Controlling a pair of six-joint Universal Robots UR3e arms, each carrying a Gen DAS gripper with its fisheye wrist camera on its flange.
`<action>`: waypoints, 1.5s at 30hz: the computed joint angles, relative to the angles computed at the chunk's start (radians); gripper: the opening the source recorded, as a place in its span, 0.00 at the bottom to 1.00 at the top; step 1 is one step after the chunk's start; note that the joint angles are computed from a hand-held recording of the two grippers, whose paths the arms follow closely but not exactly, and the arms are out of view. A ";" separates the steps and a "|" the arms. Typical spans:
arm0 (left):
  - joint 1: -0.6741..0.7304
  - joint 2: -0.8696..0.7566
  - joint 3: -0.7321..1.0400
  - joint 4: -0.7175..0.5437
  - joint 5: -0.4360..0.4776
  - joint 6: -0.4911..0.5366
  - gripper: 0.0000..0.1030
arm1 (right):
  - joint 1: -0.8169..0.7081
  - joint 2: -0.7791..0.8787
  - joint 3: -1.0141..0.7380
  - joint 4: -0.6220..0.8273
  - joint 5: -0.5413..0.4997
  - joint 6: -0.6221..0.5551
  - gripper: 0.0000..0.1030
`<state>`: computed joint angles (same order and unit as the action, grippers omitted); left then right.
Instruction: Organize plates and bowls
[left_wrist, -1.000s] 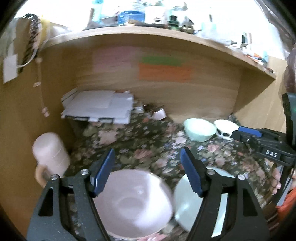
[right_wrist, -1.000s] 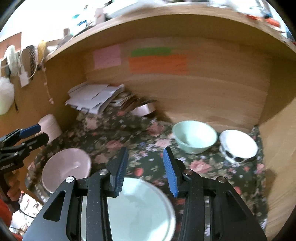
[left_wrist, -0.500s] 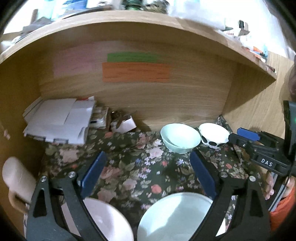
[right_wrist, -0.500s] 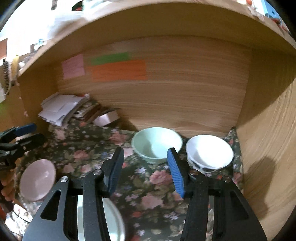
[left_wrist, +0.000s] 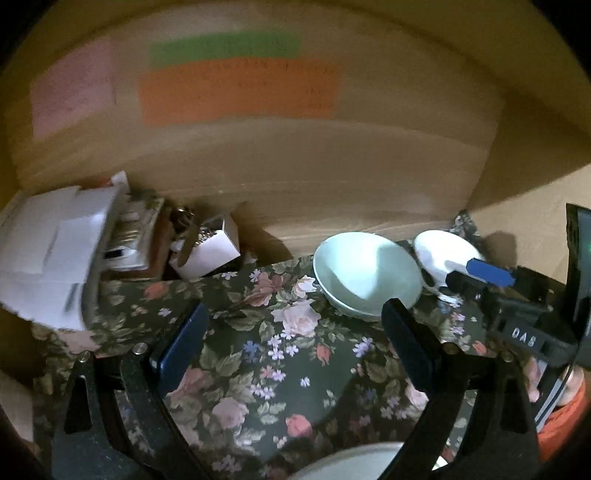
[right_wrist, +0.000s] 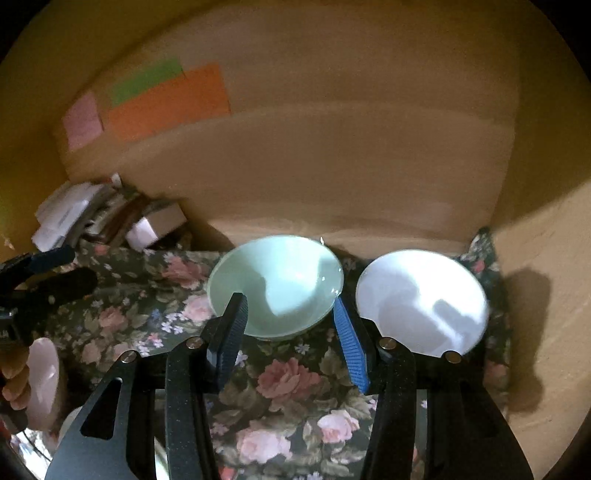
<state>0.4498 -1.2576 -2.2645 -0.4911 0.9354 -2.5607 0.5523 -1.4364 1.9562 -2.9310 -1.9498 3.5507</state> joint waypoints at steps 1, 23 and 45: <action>-0.033 -0.053 0.019 0.052 0.033 -0.026 0.93 | -0.018 0.007 0.004 -0.005 0.020 -0.005 0.44; -0.265 -0.545 0.378 0.136 0.286 -0.111 0.93 | -0.153 0.195 -0.081 0.018 0.149 0.026 0.34; -0.290 -0.605 0.375 0.098 0.324 -0.074 0.78 | -0.115 0.208 -0.117 0.073 0.286 -0.153 0.16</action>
<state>0.1603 -1.8628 -1.8891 -0.3926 1.2592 -2.6351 0.4370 -1.2287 1.8396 -2.8581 -1.6641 3.3974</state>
